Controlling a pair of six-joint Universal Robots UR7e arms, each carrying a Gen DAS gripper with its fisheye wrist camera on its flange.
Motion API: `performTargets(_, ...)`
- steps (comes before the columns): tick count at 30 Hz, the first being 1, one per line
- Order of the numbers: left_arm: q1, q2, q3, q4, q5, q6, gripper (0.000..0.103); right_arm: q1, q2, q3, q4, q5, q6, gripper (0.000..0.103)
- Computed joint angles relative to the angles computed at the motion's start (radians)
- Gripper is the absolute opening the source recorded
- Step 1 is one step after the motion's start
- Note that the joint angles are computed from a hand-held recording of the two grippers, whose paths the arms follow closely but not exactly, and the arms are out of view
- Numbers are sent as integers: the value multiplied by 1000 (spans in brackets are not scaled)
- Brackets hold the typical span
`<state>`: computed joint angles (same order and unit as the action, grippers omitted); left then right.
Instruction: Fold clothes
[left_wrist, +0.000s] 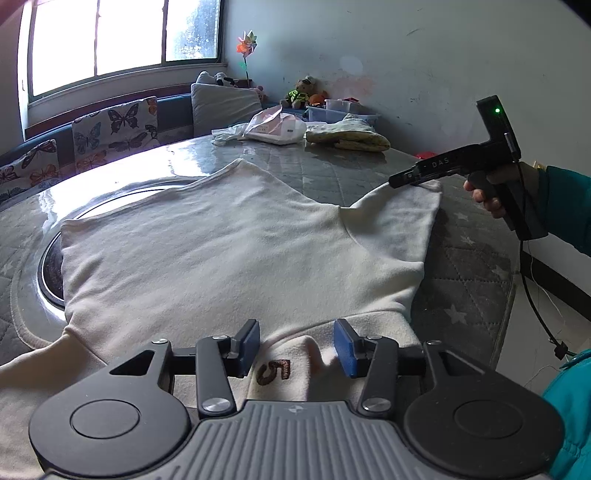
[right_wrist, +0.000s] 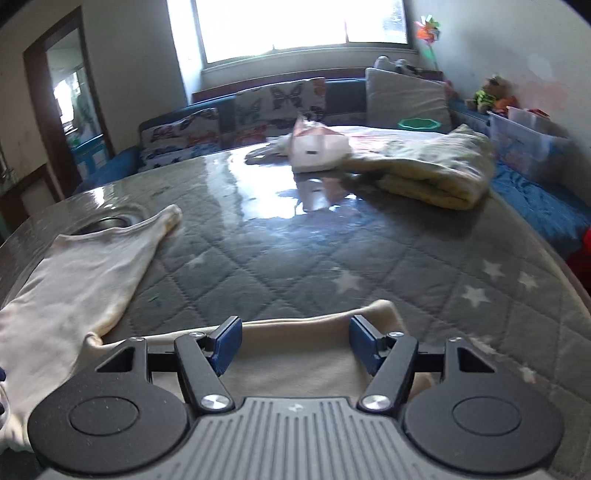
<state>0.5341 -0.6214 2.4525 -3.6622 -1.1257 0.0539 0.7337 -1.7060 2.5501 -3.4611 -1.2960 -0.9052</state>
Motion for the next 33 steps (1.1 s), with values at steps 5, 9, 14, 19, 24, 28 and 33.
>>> performTargets(5,-5,1,1,1,3,5,50,-29,-32,41,-52,9,-34,66)
performTargets(9,-6,-1,4,0,6,6,51,-67,-101,101,5,58,-139,67)
performTargets(14,-17,-18,19,4,2,11,56,-87,-74,139,-107,33,-182,70)
performTargets(19,-25,-46,34,4,-10,37,57,-101,-118,161,-99,63,-186,70)
performTargets(24,-25,-49,32,-38,5,31,57,-80,-199,194,20,130,-222,76)
performTargets(28,-19,-45,35,-18,-27,38,57,-13,-217,222,80,132,-277,80)
performTargets(33,-28,-29,59,-34,-60,49,57,111,-155,252,111,70,-360,81)
